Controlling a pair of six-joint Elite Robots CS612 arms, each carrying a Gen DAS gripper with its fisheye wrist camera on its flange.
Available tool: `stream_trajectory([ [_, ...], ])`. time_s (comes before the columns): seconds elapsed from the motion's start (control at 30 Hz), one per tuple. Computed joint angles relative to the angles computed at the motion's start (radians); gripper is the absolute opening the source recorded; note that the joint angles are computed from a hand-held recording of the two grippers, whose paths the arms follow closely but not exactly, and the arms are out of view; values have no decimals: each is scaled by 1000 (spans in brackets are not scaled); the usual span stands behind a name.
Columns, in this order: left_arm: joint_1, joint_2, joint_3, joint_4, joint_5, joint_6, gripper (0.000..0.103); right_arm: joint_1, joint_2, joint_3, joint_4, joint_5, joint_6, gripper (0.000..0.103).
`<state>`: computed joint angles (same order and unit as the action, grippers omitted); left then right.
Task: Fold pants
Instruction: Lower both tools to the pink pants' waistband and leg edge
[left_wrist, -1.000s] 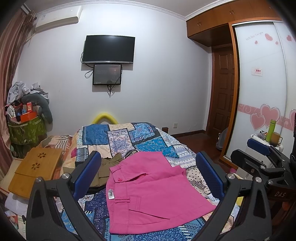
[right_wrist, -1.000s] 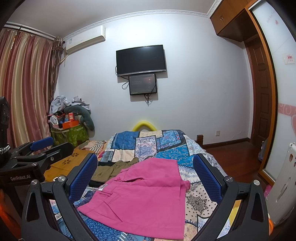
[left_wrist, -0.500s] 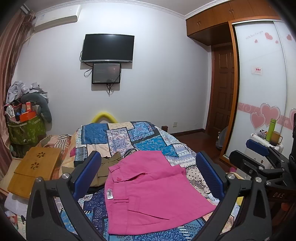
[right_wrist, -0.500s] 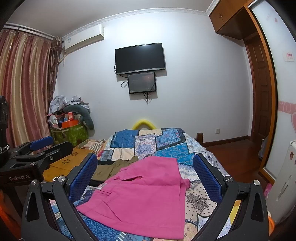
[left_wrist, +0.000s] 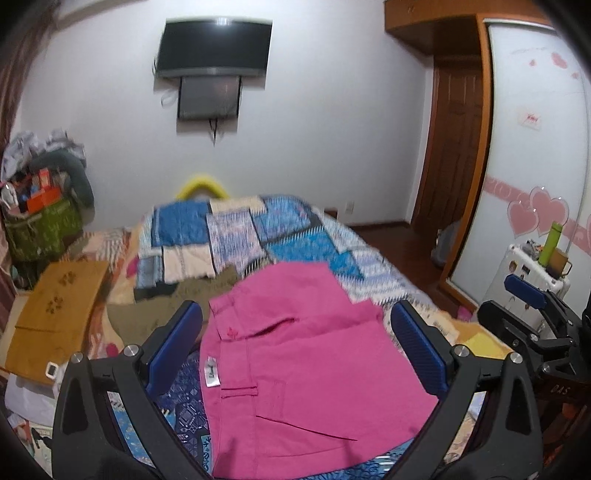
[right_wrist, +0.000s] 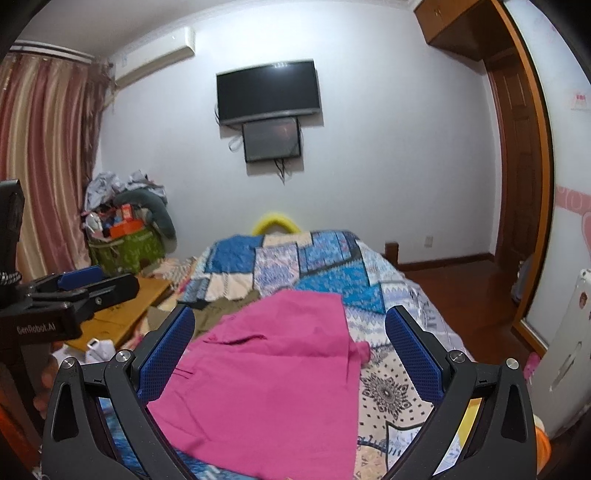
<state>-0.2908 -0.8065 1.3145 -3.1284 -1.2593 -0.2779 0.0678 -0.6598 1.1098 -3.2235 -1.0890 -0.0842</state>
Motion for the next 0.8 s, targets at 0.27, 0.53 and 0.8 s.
stream_trajectory([
  [0.27,58,103,-176,275,-47,-41,103,4,85,-148,257,-66,-104,103],
  [0.53,105,218,-359,532,-58,-52,103,0,178,-340,562,-94,-192,102],
  [0.8,133,302,-500,715,-130,-44,85,0,312,-606,853,-61,-196,94],
])
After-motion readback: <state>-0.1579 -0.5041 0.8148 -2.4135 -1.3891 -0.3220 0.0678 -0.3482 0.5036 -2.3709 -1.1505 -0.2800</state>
